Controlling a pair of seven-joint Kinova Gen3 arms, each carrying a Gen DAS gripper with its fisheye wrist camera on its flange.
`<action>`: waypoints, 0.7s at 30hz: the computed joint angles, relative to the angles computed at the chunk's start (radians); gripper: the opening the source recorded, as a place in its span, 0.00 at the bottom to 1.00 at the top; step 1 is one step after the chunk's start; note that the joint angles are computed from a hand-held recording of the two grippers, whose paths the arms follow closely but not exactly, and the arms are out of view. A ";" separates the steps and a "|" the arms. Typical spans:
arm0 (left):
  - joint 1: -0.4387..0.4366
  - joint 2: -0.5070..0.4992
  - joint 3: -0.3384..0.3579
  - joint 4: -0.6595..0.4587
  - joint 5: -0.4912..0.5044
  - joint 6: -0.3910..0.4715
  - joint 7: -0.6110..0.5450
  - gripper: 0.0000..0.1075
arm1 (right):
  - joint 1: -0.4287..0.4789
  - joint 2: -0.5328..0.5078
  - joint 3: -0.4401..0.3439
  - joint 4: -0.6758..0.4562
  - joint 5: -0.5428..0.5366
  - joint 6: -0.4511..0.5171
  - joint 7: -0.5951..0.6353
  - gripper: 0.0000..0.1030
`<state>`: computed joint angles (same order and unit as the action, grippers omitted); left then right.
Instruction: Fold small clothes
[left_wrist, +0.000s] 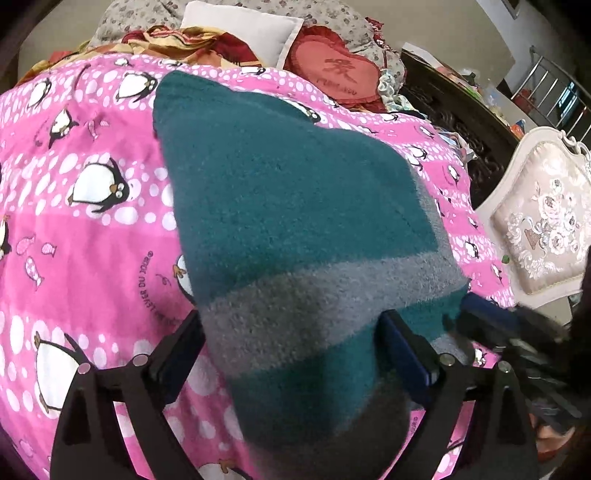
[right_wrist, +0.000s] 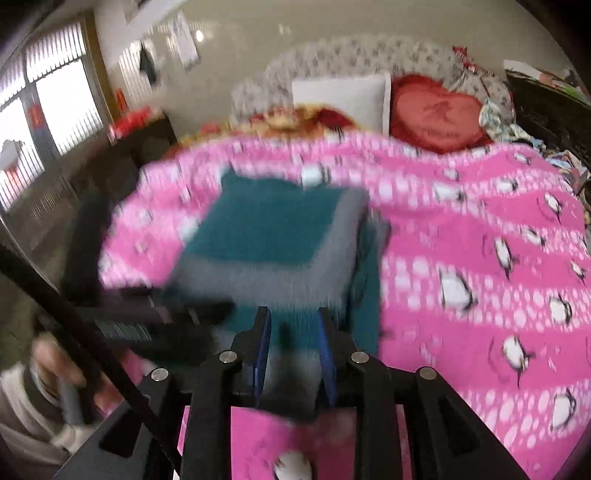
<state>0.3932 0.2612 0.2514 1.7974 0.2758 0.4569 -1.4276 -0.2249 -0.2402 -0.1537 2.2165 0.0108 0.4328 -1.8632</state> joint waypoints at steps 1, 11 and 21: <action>-0.016 -0.005 0.009 0.003 0.018 0.007 -0.014 0.87 | -0.003 0.001 0.023 0.003 -0.023 0.006 0.035 0.26; -0.071 -0.116 0.010 0.088 0.091 -0.013 -0.076 0.87 | -0.239 -0.030 0.323 0.092 -0.386 -0.074 0.381 0.47; -0.091 -0.135 -0.002 0.103 0.189 0.016 -0.153 0.87 | 0.030 -0.112 0.061 0.060 -0.260 -0.140 0.307 0.04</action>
<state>0.3018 0.1262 0.2491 1.8999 0.4648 0.4733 -1.5804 -0.1947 -0.3527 -0.0932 2.2760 -0.2491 0.2926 -1.5565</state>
